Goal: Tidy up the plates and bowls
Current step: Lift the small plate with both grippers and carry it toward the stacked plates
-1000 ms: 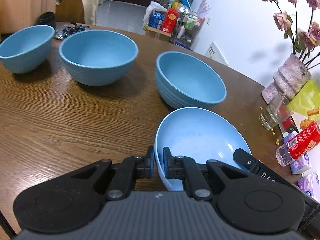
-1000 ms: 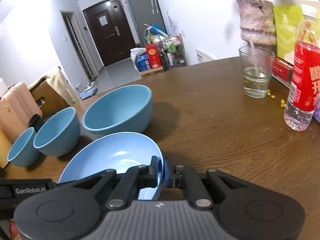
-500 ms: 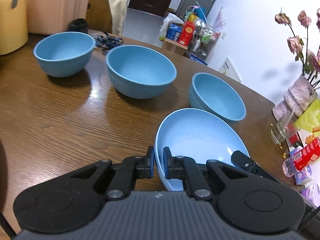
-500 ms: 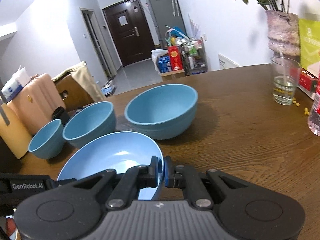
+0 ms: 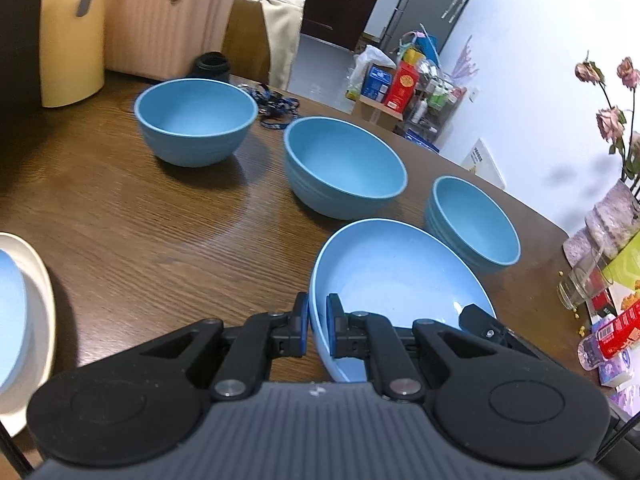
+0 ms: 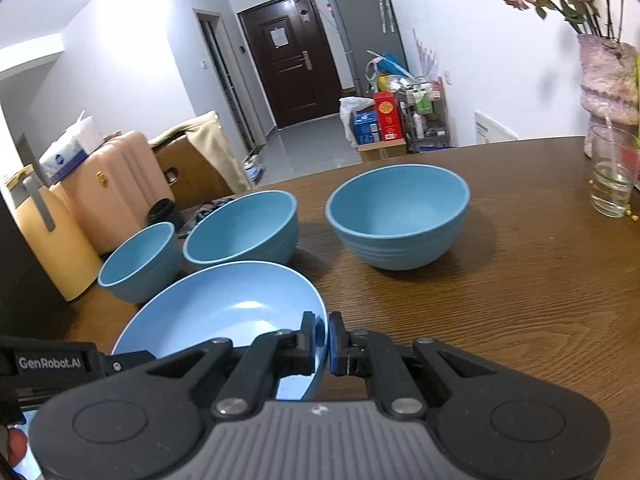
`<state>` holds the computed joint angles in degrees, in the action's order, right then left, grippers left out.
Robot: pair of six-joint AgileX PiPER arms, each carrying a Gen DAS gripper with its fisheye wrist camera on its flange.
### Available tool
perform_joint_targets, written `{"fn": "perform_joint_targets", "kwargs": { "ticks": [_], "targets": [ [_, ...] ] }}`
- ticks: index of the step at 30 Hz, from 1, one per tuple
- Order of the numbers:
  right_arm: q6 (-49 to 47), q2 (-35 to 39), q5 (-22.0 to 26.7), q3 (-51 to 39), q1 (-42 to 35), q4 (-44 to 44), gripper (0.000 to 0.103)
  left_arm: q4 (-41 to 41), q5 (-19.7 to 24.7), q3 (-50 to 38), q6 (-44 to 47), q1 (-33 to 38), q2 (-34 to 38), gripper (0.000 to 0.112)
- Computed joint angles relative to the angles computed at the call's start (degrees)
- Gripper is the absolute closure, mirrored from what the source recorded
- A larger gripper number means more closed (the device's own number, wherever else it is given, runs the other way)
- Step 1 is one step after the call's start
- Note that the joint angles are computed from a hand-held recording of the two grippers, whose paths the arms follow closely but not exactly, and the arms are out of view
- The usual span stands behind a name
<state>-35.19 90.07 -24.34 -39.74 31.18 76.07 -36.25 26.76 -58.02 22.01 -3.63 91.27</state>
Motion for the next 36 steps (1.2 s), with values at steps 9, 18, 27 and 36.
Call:
{"fn": "perform_joint_targets", "kwargs": {
  "ticks": [9,18,27,36],
  "targets": [
    [-3.4,2.6,-0.8,-4.1,4.7,3.8,0.097,-1.3,1.3,1.1,2.9,5.4,-1.8,0.103],
    [-6.2,4.8,-1.4,-7.8,8.6,7.2,0.097,-3.0,2.8,2.4,6.8,11.0,-3.4,0.103],
    [-11.0,7.5,-2.0,-12.6,12.4,11.8,0.097,-5.6,5.2,2.5,11.6,17.9,-4.2,0.102],
    [-14.8,10.3,-3.0,-17.1,16.3,16.1,0.097,-7.2,7.7,2.7,15.7,24.1,-4.7,0.102]
  ]
}}
